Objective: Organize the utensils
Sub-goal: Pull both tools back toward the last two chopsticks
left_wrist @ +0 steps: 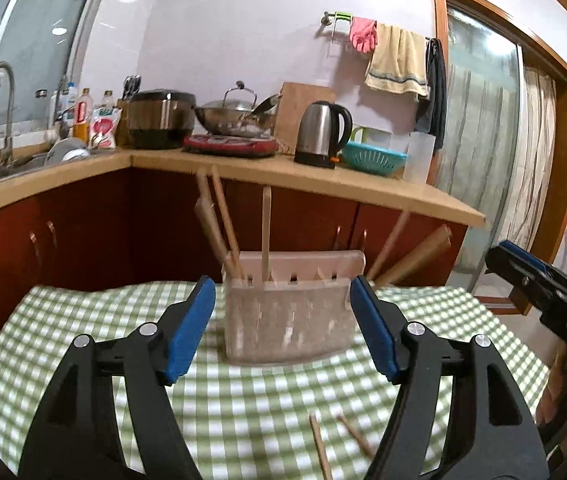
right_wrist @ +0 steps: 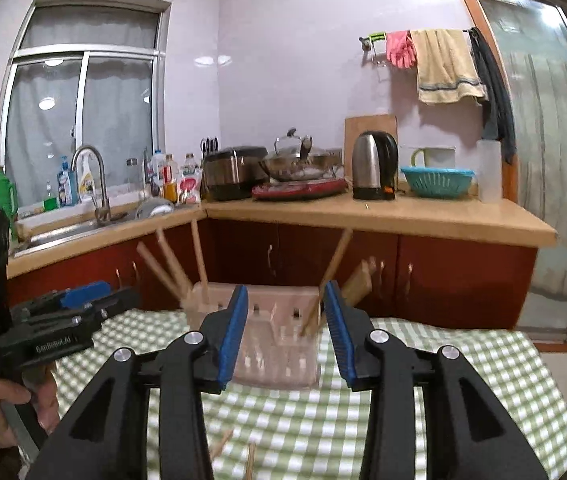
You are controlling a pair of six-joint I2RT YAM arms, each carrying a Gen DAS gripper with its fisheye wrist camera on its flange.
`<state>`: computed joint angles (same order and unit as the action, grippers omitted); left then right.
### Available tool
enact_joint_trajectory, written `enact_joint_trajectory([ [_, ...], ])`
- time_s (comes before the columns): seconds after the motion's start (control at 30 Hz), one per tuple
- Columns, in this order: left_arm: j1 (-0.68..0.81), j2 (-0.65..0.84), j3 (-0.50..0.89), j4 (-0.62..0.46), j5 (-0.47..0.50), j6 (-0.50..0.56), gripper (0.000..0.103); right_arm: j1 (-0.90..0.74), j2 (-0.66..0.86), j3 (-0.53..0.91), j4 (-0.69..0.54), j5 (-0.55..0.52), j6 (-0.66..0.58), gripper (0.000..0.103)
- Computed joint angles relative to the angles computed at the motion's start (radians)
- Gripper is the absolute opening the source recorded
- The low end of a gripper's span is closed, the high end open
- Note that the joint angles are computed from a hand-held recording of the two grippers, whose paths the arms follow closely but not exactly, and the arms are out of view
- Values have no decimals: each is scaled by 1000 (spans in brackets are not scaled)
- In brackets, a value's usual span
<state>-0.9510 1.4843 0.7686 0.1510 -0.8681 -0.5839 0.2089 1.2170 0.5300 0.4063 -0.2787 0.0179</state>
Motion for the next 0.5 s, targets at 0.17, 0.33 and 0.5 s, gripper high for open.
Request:
enact_joint_trajectory([
  [0.17, -132, 13, -44, -111, -114, -196, 68, 14, -149, -199, 8, 21, -18, 40],
  [0.33, -243, 84, -44, -289, -137, -471, 68, 14, -237, -331, -59, 7, -32, 40],
  [0.5, -340, 181, -17, -421, -134, -675, 68, 16, -276, -450, -63, 3, -55, 40],
])
